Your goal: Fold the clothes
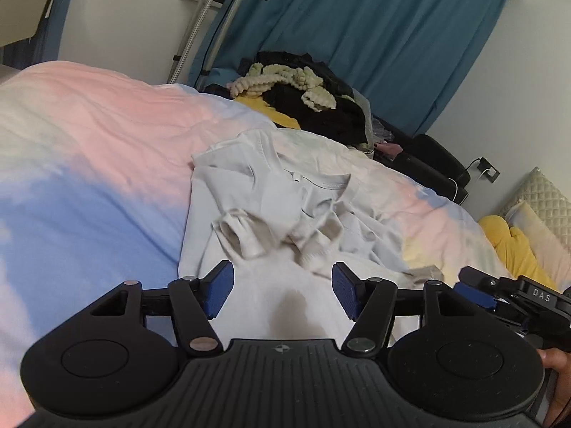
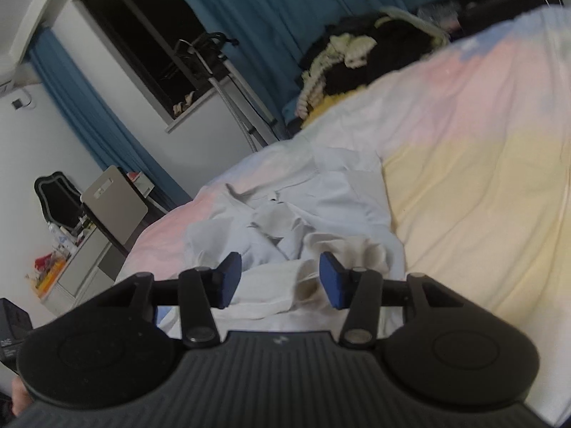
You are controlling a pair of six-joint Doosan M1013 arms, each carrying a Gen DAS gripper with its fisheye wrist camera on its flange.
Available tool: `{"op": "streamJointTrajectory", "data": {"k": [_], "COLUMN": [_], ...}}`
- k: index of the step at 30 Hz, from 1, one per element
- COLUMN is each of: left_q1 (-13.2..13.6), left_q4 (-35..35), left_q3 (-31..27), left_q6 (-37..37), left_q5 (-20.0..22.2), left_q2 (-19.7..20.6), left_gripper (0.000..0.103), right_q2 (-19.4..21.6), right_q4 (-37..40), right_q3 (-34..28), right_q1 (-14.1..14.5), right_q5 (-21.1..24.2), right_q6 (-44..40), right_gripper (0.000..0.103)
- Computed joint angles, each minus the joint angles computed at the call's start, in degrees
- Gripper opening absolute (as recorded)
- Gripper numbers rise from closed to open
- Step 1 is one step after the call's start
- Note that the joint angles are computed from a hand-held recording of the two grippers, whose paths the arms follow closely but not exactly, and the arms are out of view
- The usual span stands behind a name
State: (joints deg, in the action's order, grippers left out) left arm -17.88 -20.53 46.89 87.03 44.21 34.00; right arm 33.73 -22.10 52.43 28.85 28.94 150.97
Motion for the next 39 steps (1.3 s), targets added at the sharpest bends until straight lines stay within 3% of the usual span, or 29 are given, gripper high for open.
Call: {"op": "streamJointTrajectory", "data": {"k": [2, 7, 20, 24, 36, 39], "left_q1": [-0.8, -2.5, -4.7, -5.1, -5.5, -5.6], "left_q4": [1.7, 6.2, 13.6, 15.2, 16.9, 18.4], "left_q3": [3.3, 9.2, 17.7, 18.0, 17.3, 17.1], "left_q6": [0.5, 2.0, 0.1, 0.0, -0.4, -1.3], "left_q5": [-1.9, -4.3, -10.6, -11.1, -11.6, -11.4], "left_q2": [-2.1, -6.0, -11.6, -11.7, -11.0, -10.8], "left_gripper": [0.065, 0.065, 0.07, 0.075, 0.092, 0.095], "right_q2": [-0.2, 0.7, -3.4, -2.9, -2.0, -1.8], "right_q4": [-1.6, -4.6, -23.1, -21.3, -21.1, -22.2], "right_q3": [0.4, -0.4, 5.5, 4.8, 3.4, 3.3], "right_q1": [1.0, 3.3, 7.9, 8.1, 8.3, 8.5], "right_q5": [0.4, 4.3, 5.7, 6.6, 8.4, 8.9], "right_q6": [-1.2, -4.8, 8.0, 4.9, 1.7, 2.8], "right_gripper": [0.042, 0.041, 0.042, 0.043, 0.066, 0.086]}}
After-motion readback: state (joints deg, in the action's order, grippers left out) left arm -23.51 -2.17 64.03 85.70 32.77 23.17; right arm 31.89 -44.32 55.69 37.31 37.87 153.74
